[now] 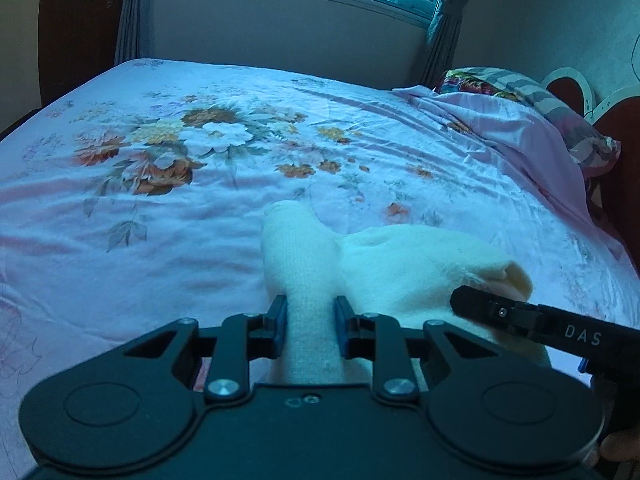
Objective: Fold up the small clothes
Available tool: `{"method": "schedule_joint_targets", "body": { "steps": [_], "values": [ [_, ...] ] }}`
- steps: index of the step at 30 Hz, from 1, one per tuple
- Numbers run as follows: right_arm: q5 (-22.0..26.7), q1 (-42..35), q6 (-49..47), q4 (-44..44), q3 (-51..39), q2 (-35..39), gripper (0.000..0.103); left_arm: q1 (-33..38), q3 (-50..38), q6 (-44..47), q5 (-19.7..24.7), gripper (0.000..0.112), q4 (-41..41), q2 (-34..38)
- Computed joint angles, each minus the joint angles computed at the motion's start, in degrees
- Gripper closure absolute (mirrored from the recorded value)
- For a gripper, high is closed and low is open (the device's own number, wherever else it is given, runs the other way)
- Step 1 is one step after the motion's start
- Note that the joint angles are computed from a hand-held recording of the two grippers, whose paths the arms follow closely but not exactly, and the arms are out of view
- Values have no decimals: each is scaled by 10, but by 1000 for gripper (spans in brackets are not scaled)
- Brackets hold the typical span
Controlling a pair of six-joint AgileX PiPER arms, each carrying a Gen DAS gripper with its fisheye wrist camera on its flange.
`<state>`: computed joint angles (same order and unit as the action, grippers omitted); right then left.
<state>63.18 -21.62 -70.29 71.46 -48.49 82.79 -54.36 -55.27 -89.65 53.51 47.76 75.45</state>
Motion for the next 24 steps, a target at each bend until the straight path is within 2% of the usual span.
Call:
{"method": "schedule_joint_targets", "body": {
  "steps": [3,6,7,8,13,15,18,21,22,24],
  "values": [
    [-28,-5,-18,-24,54,-6,80,-7,46,-19,-12,90,-19,12],
    [-67,-20,-20,-61,92,-2,79,-17,87,-61,-21,78,-21,9],
    [-69,-29,-23,-67,96,-1,74,-16,88,-67,-18,74,-27,2],
    [-76,-36,-20,-76,97,-3,65,-14,85,-64,-11,72,-38,-4],
    [-100,-38,-16,-86,82,-62,63,-41,41,-59,61,75,-14,-13],
    [-127,-2,-32,-70,77,-90,64,-29,15,-31,50,75,-12,3],
    [-179,78,-17,-73,47,-80,64,0,-15,0,22,75,-11,38],
    [-260,150,51,-115,5,-27,64,42,-32,38,-25,75,-29,70],
    [-270,160,80,-132,-13,-4,64,54,-36,46,-36,75,-32,80],
    [-259,174,118,-165,-60,56,64,91,-39,83,-78,75,-61,103]
  ]
}}
